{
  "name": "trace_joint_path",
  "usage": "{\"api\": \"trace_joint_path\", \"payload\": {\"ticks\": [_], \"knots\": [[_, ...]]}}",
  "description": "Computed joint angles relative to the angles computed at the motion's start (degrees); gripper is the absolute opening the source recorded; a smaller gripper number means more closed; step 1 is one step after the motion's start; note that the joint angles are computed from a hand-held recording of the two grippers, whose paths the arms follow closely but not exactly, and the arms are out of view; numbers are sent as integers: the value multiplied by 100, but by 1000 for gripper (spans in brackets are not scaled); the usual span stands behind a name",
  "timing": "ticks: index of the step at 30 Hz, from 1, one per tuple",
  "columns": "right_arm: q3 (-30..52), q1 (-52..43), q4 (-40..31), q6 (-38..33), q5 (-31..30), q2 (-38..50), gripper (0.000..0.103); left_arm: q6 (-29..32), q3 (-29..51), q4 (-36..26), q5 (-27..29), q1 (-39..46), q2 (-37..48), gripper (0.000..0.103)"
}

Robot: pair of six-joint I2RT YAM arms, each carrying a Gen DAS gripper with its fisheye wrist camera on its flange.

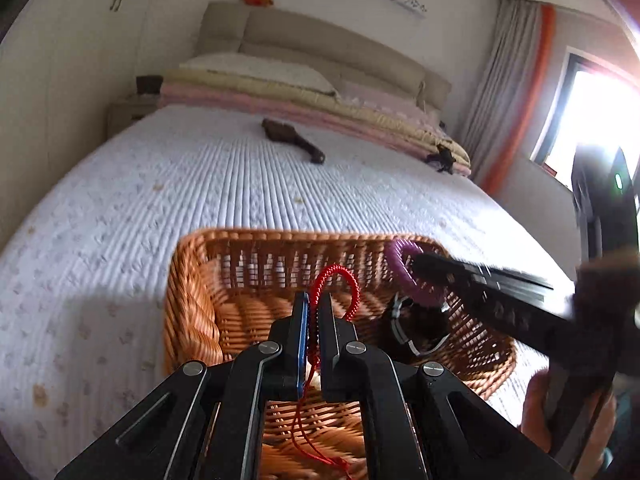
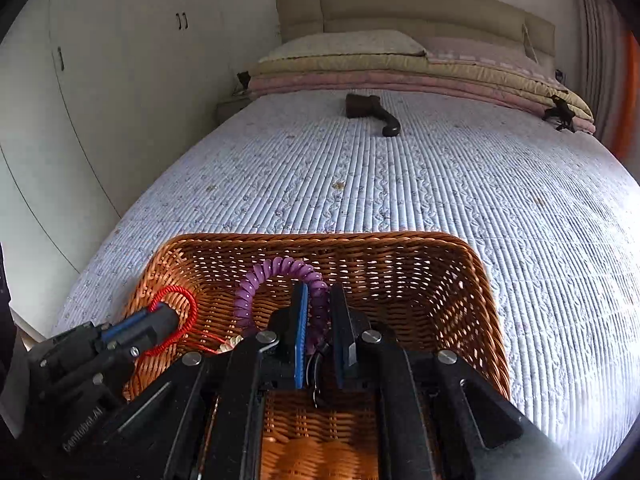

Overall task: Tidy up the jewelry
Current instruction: 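Carry the red cord and purple hair tie into the basket and open both tools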

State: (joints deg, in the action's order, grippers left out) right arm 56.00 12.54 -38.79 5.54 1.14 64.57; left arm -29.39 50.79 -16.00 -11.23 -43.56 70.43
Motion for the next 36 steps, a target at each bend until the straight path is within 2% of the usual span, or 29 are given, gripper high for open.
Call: {"api": "trace_joint_path", "payload": {"ticks": [3,7,13,19,21,22,23,25,28,31,34,36], "knots": [[183,409,126,-73,492,623,12,143,105,3,-93,-28,311,4],[85,485,393,-54,513,941,12,150,136,44,-106,-5,515,4],[-211,324,491,3,326,629,13,198,125,-22,-219,-92,460,8],[-318,296,291,-32,244,360,15,165,-99,147,260,116,157,30],[-394,167,316,-83,78,243,20,122,-191,204,388,184,-2,42],[-440,90,339,-107,-36,158,27,92,-258,266,465,216,-104,51],[-475,34,350,-110,-84,79,35,69,-341,340,531,247,-213,53],[-529,-59,371,-121,-141,-39,36,39,-371,336,529,262,-300,53],[-640,-208,306,-90,-296,-535,36,-3,-466,337,406,198,-524,53],[-722,-316,-153,-71,-456,-1364,36,15,-583,248,293,83,-1020,53],[-814,-283,-909,-81,-394,-2551,36,-33,-549,-104,-267,-359,-1534,53],[-834,-107,-1528,-39,-174,-3404,36,-152,-432,-527,-889,-916,-1799,53]]}}
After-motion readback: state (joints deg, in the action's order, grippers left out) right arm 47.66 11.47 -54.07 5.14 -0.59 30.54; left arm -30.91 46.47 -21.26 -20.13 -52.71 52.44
